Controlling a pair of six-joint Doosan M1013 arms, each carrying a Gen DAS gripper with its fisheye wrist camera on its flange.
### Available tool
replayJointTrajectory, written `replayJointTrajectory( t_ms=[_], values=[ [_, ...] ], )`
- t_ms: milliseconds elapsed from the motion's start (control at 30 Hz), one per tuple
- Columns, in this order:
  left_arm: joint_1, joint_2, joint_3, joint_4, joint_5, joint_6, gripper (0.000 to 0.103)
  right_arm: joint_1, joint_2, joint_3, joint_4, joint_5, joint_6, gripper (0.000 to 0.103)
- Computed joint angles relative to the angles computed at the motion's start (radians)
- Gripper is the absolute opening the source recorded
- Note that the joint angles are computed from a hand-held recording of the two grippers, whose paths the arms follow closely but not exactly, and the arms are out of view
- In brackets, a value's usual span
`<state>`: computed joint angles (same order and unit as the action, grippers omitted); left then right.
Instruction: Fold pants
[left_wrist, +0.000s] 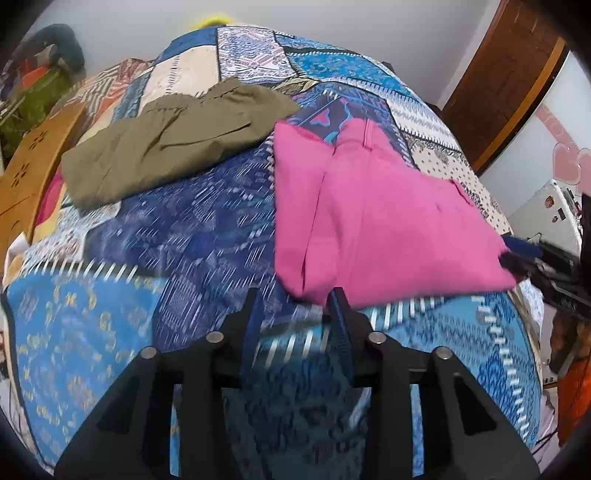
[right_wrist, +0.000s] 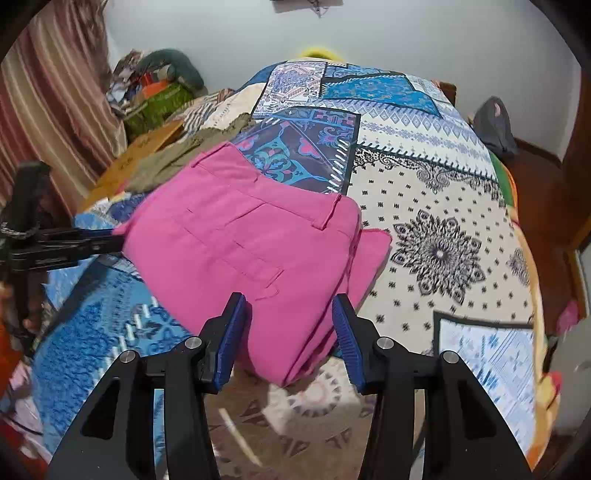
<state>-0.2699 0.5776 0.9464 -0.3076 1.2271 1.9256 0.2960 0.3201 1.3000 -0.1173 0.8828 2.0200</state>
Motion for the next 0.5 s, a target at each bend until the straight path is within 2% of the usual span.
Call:
replayJointTrajectory(
  t_ms=[67, 233, 433, 500],
  values=[
    [0.002, -0.015, 0.025, 0.03, -0.017, -0.021, 0.03, 0.001, 0.013, -0.012, -0.039, 0.011, -0.004, 0.043],
    [0.013, -0.044, 0.046, 0.001, -0.049, -0.025, 0.03, -0.008, 0.019, -0.021, -0.059, 0.007, 0.003, 0.043],
    [-0.009, -0.043, 0.006, -0.03, -0.074, 0.024, 0.031, -0.01, 0.029, -0.038, -0.123, 0.027, 0.031, 0.044],
    [-0.018, -0.034, -0.013, -0.034, -0.08, 0.044, 0.036, -0.012, 0.022, -0.036, -0.136, 0.024, 0.049, 0.044]
  ],
)
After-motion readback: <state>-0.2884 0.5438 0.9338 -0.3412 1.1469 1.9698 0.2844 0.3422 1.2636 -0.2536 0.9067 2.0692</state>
